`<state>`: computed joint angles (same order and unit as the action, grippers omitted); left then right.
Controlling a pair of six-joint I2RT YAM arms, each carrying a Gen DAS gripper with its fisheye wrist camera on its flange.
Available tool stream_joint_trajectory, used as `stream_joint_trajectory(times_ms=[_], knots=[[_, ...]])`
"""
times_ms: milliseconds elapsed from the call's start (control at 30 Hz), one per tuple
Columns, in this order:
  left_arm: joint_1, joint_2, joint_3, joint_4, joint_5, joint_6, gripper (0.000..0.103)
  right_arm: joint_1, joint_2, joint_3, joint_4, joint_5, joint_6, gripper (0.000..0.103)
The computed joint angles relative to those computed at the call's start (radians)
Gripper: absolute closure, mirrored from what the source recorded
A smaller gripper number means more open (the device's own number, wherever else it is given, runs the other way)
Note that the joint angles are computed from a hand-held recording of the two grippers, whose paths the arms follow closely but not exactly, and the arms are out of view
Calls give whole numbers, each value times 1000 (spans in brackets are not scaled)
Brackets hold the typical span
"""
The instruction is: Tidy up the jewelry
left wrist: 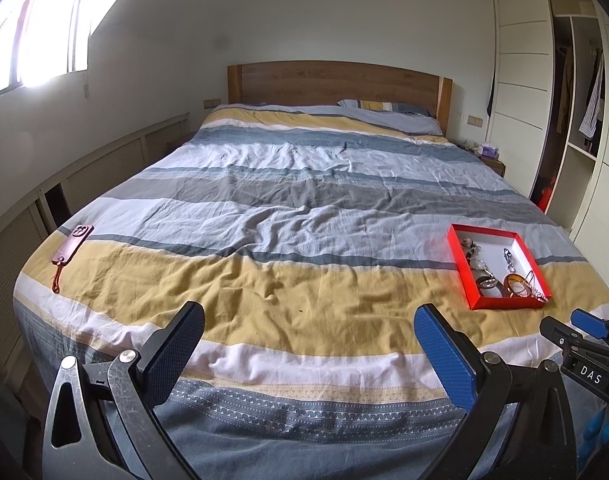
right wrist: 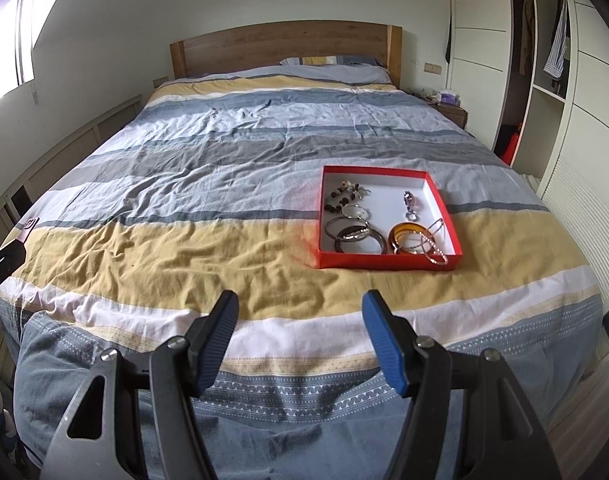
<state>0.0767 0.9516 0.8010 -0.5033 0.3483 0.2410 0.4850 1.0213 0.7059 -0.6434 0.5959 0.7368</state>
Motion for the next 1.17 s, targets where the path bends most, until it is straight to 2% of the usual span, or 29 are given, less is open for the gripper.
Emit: stream_joint_trajectory(times_ms=[267,400,600,1167], knots=[[-8,12,-12,6,-3,9,1,-14,1,-16,-2,-4,11,40],[-12,22,-20,12,-6,11,1,-15,4,-22,-3,0,20,34],[-10,41,-27,20,-4,18,1,-28,-3,-35,-6,-1,27,32],[-9,71,-33,21,-14,26,1,-28,-8,-42,-20,17,55,31]])
